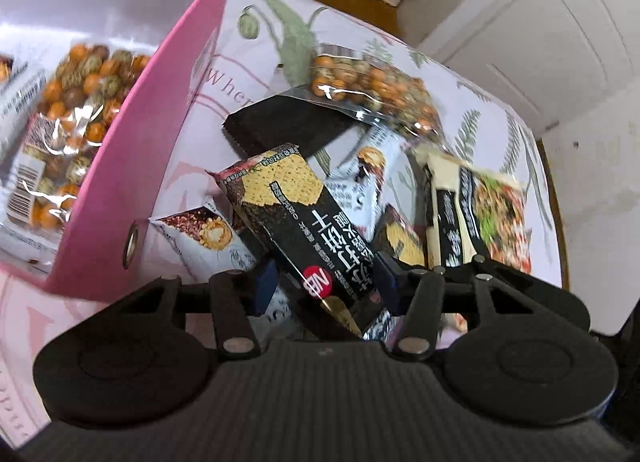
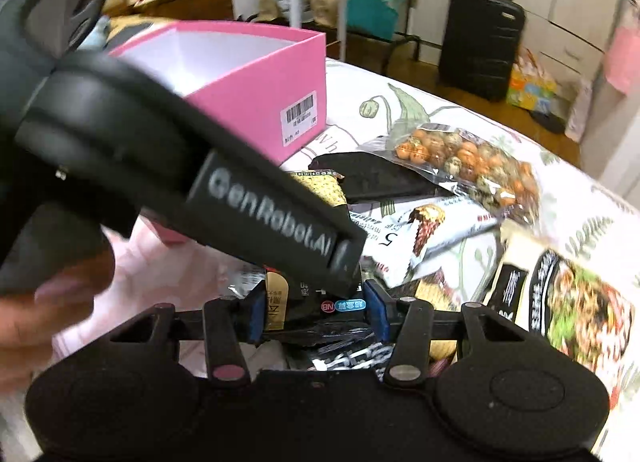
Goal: Organize snacks
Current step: 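Grasp the black cracker pack with the left gripper, then carry the black cracker pack into the pink box and release it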
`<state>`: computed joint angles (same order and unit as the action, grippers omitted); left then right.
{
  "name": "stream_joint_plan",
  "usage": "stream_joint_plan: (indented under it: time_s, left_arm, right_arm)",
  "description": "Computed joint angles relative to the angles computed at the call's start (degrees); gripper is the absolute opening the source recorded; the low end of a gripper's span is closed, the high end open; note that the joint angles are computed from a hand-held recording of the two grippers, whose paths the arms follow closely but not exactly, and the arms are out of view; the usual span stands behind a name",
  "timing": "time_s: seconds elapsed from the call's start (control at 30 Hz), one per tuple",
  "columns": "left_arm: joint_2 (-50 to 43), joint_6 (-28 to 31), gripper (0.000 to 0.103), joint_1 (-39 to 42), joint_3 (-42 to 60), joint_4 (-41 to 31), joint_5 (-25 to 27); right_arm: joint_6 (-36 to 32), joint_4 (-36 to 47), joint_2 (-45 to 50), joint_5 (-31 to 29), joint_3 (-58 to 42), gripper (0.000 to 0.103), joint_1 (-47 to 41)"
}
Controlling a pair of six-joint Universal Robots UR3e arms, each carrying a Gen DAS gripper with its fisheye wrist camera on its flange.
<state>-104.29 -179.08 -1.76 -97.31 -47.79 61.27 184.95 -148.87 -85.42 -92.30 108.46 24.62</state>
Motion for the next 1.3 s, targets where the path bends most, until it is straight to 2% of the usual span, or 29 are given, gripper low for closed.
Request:
stream_joint_plan:
  time_s: [0.3, 0.47, 0.67, 0.8, 1.03, 1.17, 1.3]
  left_arm:
    - [9.3, 7.2, 0.05, 0.0, -1.3, -8.1, 3.5]
    - [14.9, 12.4, 0.05, 1.9, -0.4, -16.8, 3.2]
    - [22.9, 18.1, 0.05, 6.4, -0.9, -27.3, 0.9]
    - [26.8, 22.9, 0.05, 10.4, 0.9, -35.3, -2.0]
    - [31.5, 29.7, 0.05, 17.2, 4.1, -42.3, -5.3]
    - [29.9, 33.9, 0.05, 22.3, 9.9, -47.7, -6.9]
    - [23.6, 36.4, 0.05, 25.2, 18.7, -51.4, -7.0]
  right_arm:
    - [12.9, 2.2, -5.5, -3.4, 1.5, 0.054, 5.8]
    - [18.4, 7.4, -7.8, -6.2, -0.6, 0.054, 10.4]
    - [21.3, 15.3, -7.3, -7.6, -7.2, 0.054, 13.9]
    - [20.0, 19.6, -5.6, -7.5, -13.1, 0.054, 13.9]
    - [13.8, 24.6, 1.1, -11.1, -26.1, 0.054, 17.2]
    - [10.4, 23.6, 5.1, -8.9, -31.7, 0.054, 15.9]
    - [5.2, 23.5, 11.5, -5.4, -40.1, 0.054, 13.9]
